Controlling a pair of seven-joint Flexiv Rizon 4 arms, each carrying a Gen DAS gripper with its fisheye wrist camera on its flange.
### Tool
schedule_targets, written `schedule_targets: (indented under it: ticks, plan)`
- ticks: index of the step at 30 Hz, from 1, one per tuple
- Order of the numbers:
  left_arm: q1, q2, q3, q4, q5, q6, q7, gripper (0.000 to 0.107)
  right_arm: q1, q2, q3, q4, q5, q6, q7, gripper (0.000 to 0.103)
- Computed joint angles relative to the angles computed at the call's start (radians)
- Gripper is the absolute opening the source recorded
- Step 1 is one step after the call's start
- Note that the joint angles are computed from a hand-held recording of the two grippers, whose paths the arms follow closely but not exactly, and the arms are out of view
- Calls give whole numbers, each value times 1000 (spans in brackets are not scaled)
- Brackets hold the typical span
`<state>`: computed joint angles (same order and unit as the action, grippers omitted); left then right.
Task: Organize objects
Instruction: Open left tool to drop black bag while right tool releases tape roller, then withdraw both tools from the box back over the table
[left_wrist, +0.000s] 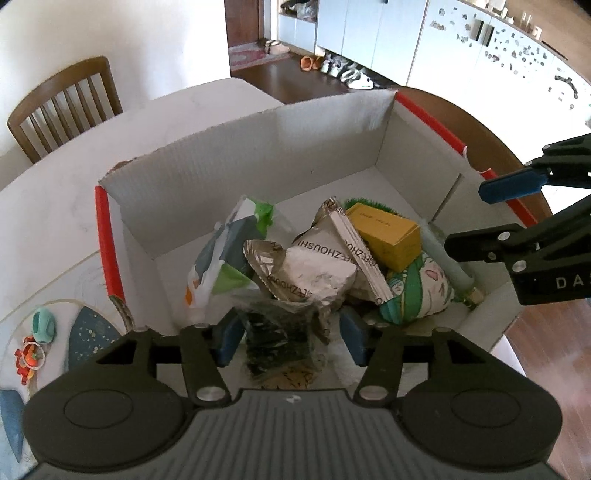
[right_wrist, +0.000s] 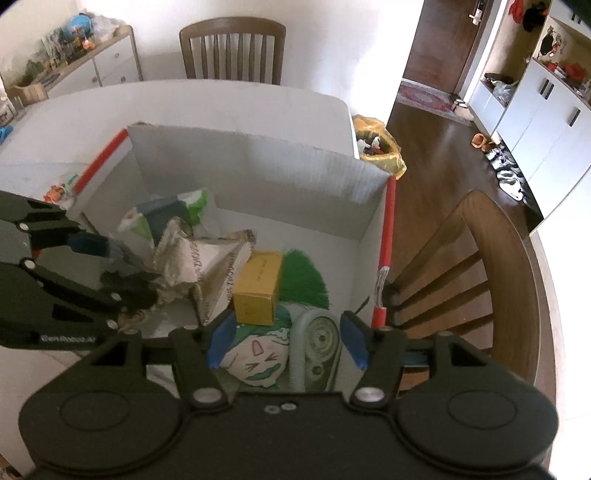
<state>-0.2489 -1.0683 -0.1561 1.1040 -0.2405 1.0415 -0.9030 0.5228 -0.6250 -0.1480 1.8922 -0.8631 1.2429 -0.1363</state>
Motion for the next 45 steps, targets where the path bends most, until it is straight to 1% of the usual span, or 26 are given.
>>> schedule_targets:
  ticks: [4,7,10,13,20,23,27,28,29,31,34,37,39,40,42,43,45]
  plan:
    - [18,31,-26,55,-17,43,10,56,22,22,-30,22,-48,34,61,62]
    - [37,59,-53,107,-34,89,30,56,38,43,-54,39,-108,58,129,62]
    - [64,92,-90,164,-59,140,60,56,49,66,-75,51,-197,67,213,63]
    - [93,120,-128,216,-88,187,90,56,47,89,-75,55,-286,59,295,63]
    - [173,180,-228,326,-152,286,183,56,25,119,-30,44,-426,4,442,64]
    - [211,204,-270,374,-172,326,224,56,14,123,-6,32,-478,-20,509,68]
    - [271,230,-330,424,-200,358,274,56,-4,115,33,8,-533,-48,586,68]
    - [285,236,-342,435,-206,365,283,57,-7,111,43,0,-548,-55,608,68]
    - [299,242,-354,446,-212,373,293,61,-12,108,52,-8,-565,-61,633,69]
    - [334,251,-390,468,-221,393,322,65,-19,100,73,-25,-589,-75,674,71]
    - [394,258,-448,500,-228,416,365,66,-22,85,105,-53,-592,-109,703,72]
    - [440,260,-486,519,-232,426,391,66,-10,66,114,-85,-600,-129,730,77]
    - [467,259,-508,526,-235,427,404,68,2,52,115,-109,-602,-142,744,79]
    - [482,258,-518,528,-237,427,411,71,8,44,116,-121,-598,-147,745,80]
    - [513,255,-544,537,-239,429,428,72,25,26,116,-148,-575,-167,735,85]
    - [524,255,-553,540,-240,428,433,72,33,18,114,-160,-568,-170,734,85]
    - [551,251,-570,544,-243,421,447,75,49,-4,113,-189,-536,-177,716,90]
